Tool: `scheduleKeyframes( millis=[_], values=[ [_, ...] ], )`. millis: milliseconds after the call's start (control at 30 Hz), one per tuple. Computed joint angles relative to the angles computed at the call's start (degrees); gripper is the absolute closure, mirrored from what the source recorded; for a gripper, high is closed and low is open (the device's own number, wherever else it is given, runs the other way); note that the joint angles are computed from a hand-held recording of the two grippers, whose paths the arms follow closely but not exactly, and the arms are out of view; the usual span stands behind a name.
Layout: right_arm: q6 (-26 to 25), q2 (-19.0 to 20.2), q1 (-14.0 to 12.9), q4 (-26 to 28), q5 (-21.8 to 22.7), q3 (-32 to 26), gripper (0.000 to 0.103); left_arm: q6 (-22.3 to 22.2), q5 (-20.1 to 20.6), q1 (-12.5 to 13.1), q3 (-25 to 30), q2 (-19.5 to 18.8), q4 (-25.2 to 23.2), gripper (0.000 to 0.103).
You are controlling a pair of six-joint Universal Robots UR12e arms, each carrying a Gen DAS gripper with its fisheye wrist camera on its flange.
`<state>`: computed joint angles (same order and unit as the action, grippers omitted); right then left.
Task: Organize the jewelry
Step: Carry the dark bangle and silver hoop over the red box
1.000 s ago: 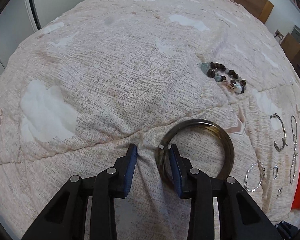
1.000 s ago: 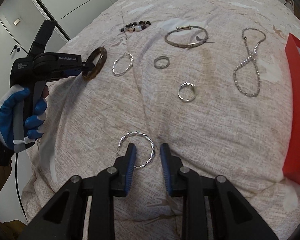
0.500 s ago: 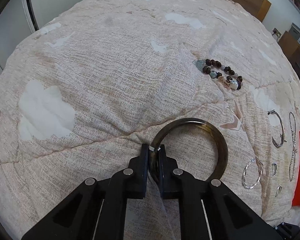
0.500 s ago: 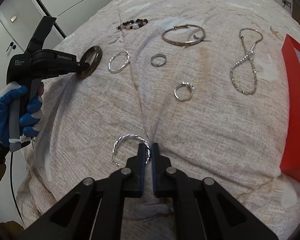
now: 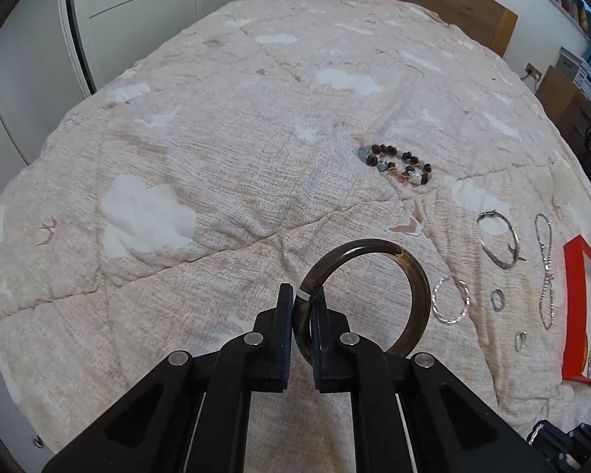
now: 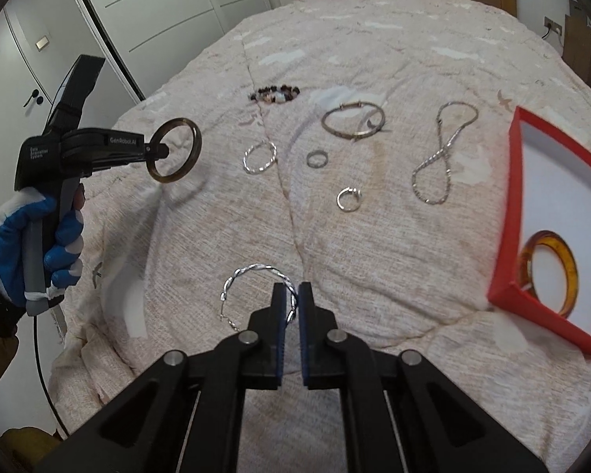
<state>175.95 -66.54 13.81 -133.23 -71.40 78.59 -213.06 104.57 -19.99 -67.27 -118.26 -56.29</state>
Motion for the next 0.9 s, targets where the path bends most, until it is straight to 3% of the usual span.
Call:
scheduleKeyframes(
  millis=[267,500,700,900],
  values=[
    [1.4,-3.5,-1.2,-4.8,-0.7,3.4,0.098,1.0,1.2,-1.8,0.6,0.8,2.2,0.095],
    [4.6,-5.7,-4.3,-10.2,-3.2,5.6,0.098,2.0,-0.5,-4.1,5.4,-1.2,2.7,0.095],
    [7.1,-6.4,-7.5,-13.7,-5.1,6.0,0.098,4.0,-3.2,-6.2,13.3,-5.7,1.7,0.095],
    [8.5,-5.9,-10.3,-14.5,-7.6,6.1,0.098,6.9,-6.1,-8.4,24.1,-12.4,-2.5,0.095]
  ],
)
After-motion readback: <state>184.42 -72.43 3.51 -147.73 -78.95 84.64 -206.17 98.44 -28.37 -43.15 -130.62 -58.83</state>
